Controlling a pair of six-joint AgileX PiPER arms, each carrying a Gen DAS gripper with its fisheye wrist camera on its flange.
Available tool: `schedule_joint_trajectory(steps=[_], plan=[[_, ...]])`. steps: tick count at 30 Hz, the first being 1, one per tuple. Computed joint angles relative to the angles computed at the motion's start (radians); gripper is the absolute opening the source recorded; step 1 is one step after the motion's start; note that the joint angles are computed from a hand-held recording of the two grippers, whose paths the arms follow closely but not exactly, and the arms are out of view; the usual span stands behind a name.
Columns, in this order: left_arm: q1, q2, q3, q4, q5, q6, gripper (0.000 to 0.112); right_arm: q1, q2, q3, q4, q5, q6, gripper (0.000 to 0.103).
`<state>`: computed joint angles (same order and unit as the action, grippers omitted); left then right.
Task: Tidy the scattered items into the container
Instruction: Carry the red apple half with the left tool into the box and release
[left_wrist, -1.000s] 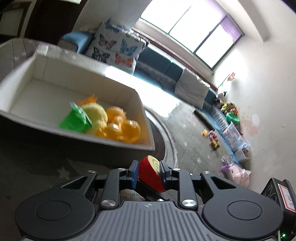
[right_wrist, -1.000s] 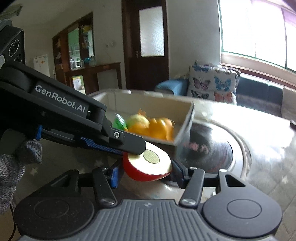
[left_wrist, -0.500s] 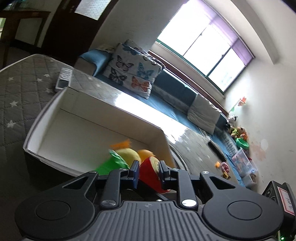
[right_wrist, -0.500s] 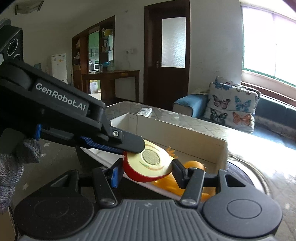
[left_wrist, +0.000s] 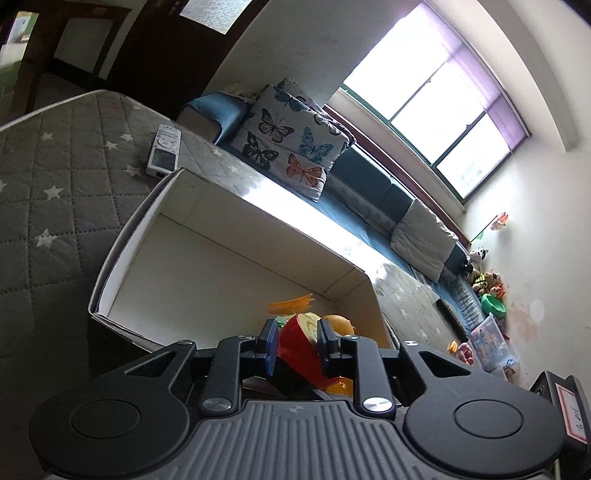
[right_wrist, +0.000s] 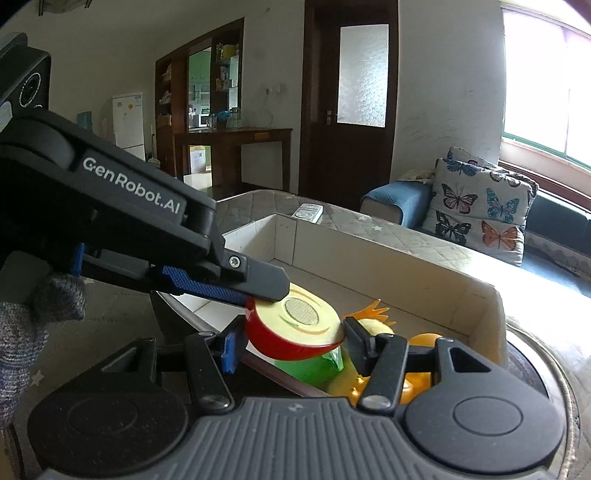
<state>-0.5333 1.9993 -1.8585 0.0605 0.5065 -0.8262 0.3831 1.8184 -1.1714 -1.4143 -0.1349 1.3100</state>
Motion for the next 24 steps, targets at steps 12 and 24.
schedule_joint_trajectory(steps=[12, 24], plan=[[0.027, 0.046, -0.056, -0.048, 0.055, 0.044, 0.023, -0.006, -0.035, 0.030, -0.009, -0.016, 0.018, 0.064], [0.027, 0.069, -0.069, -0.056, 0.061, 0.047, 0.023, -0.030, -0.084, 0.085, 0.104, -0.023, -0.097, 0.064]])
